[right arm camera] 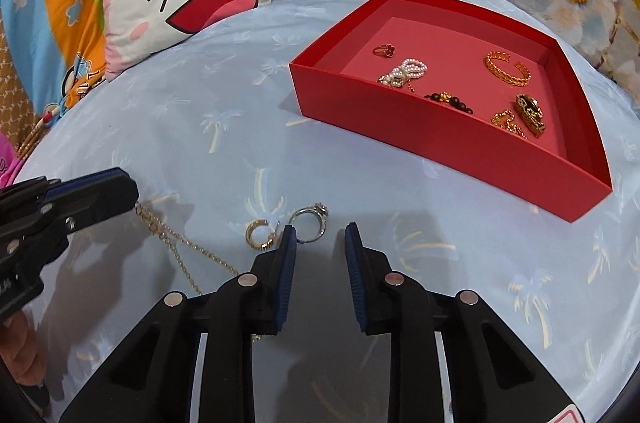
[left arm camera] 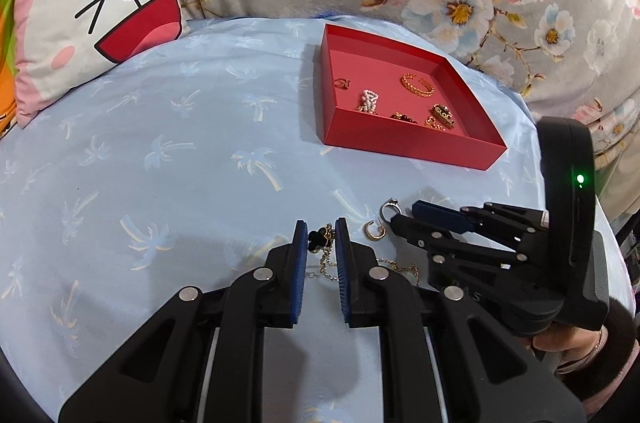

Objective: Organize jewelry
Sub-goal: 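Grasp the silver ring with the right tool while the left tool holds the clover chain, then lower the clover chain and silver ring into the red box, open both tools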

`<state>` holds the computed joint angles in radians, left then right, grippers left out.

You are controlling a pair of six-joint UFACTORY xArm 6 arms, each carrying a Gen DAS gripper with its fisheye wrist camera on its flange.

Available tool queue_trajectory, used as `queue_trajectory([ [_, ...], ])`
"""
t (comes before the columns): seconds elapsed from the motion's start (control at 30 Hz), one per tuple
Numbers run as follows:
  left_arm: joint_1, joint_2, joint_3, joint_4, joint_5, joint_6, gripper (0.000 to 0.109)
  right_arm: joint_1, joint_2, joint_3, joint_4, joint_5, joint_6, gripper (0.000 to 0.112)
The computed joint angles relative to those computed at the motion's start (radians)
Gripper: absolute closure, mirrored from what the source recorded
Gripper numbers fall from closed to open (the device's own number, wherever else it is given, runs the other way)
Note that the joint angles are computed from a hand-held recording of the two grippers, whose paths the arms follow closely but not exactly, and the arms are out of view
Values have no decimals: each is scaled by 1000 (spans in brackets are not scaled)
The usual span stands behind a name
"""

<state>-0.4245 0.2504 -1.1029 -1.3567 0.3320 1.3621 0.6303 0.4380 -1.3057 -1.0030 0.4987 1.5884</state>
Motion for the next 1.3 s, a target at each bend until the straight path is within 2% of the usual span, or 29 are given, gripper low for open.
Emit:
queue_trajectory([
  [0.3, 3, 12, -7, 38, 14, -37, 95, -22, 41, -51, 15, -37, -28, 88],
  [0.47, 3, 14, -7, 57, 17, -53, 95, -10, 60, -83, 20, 2, -58, 91],
  [0.77, 7, 15, -8, 65, 27, -58, 95, -25, 15, -25, -28, -35, 30, 91],
  [1.03, 24, -50, 0, 14, 59, -15, 95, -2, -176, 152, -153, -4, 184, 91],
  [1.13, 24, -76, -17, 37, 75, -29, 95, 3, -278, 237, -187, 24, 231, 91],
  [1.3, -17, -87, -93, 105, 50, -68, 95, -25, -437, 354, -208, 60, 264, 91],
])
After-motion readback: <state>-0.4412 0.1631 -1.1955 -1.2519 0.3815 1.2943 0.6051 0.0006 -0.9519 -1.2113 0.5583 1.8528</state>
